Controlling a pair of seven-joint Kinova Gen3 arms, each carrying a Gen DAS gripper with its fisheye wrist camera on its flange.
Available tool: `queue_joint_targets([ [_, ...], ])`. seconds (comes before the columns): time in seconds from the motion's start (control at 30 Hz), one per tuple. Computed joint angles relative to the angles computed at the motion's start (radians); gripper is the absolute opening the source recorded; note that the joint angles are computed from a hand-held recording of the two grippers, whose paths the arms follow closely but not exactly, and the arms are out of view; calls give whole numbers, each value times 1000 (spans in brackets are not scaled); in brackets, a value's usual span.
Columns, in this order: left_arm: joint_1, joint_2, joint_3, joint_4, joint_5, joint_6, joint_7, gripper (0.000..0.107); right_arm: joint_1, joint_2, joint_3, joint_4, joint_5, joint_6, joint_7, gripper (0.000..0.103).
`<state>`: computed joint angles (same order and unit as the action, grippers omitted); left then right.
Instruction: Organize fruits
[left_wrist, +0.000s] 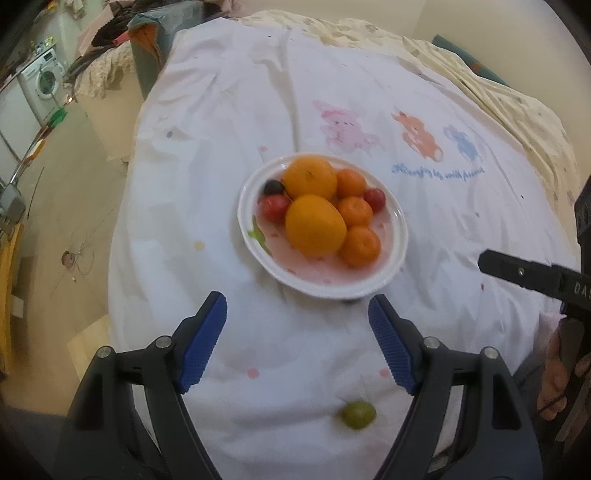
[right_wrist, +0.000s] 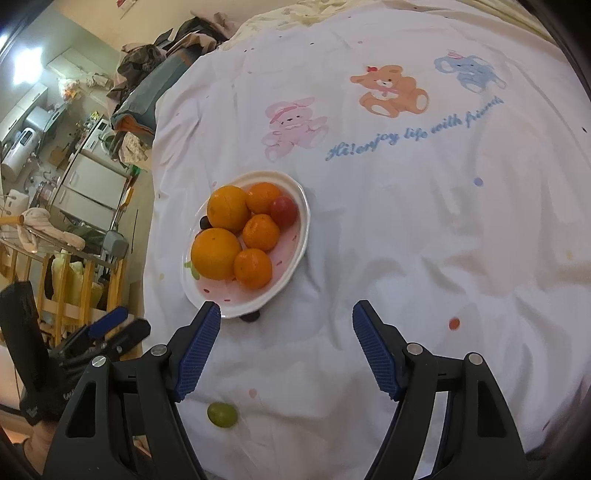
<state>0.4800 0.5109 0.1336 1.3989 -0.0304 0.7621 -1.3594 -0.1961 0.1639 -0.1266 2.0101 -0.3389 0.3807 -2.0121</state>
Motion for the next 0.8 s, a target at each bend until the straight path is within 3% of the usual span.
queue_joint_targets([
  [0.27, 8, -39, 34, 90, 14, -16, -57, 77, -43, -38, 20, 51, 57, -19, -109, 77],
  [0.47, -17, -10, 75, 88, 70, 73, -156, 77, -37, -45, 21, 70, 79, -13, -134, 77],
  [0.7, 46, 37, 63, 68, 44, 142, -206, 76, -35, -28, 14, 53, 80, -2, -133, 77],
  [0.8, 68, 53, 51, 62, 32, 153, -198, 69, -47, -25, 18, 43, 102, 5, -144, 77],
])
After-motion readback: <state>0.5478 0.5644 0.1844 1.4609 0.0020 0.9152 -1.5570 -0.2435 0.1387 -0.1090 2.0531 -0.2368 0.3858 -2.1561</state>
